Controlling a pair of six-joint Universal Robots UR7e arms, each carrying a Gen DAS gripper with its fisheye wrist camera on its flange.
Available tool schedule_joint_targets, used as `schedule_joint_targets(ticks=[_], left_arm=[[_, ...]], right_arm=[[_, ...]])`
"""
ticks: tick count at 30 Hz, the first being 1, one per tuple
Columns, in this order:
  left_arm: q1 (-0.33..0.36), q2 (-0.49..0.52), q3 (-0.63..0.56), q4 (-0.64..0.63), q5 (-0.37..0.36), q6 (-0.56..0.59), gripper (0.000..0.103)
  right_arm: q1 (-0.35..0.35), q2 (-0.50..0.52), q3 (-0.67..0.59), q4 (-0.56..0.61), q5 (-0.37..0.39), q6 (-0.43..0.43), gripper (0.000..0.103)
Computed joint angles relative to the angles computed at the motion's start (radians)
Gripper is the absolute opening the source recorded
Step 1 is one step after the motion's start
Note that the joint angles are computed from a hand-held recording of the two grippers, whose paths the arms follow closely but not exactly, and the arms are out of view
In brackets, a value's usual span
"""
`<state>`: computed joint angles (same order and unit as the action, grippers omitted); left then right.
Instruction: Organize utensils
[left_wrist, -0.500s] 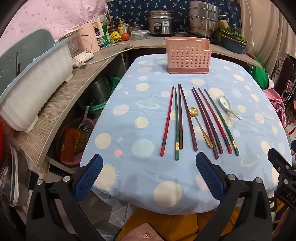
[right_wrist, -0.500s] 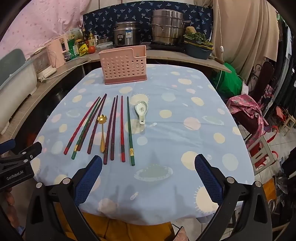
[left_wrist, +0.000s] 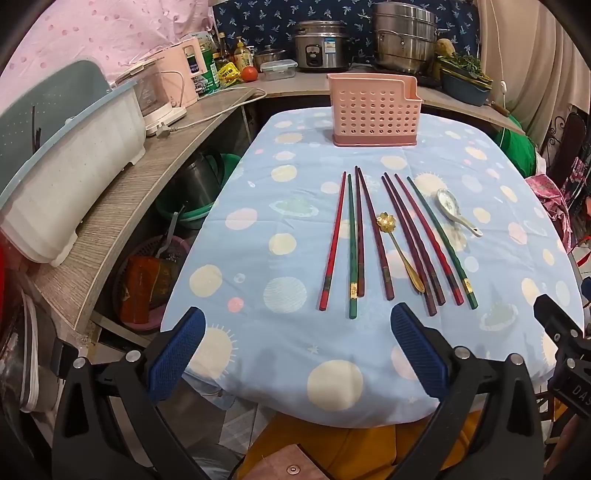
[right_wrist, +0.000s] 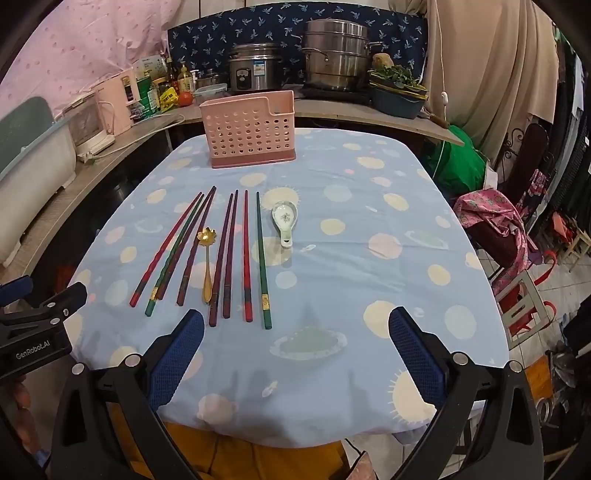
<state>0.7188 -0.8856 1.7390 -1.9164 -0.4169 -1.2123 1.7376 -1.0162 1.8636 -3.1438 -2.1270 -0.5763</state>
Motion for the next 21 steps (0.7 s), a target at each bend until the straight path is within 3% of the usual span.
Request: schedule_joint_targets(ticks=[21], left_arm=[[0.002,-0.02,0.018,-0.01,0.008,0.009,0.096]], right_arm=[[0.003,0.003,0.002,0.011,0.009,-0.013,0.096]])
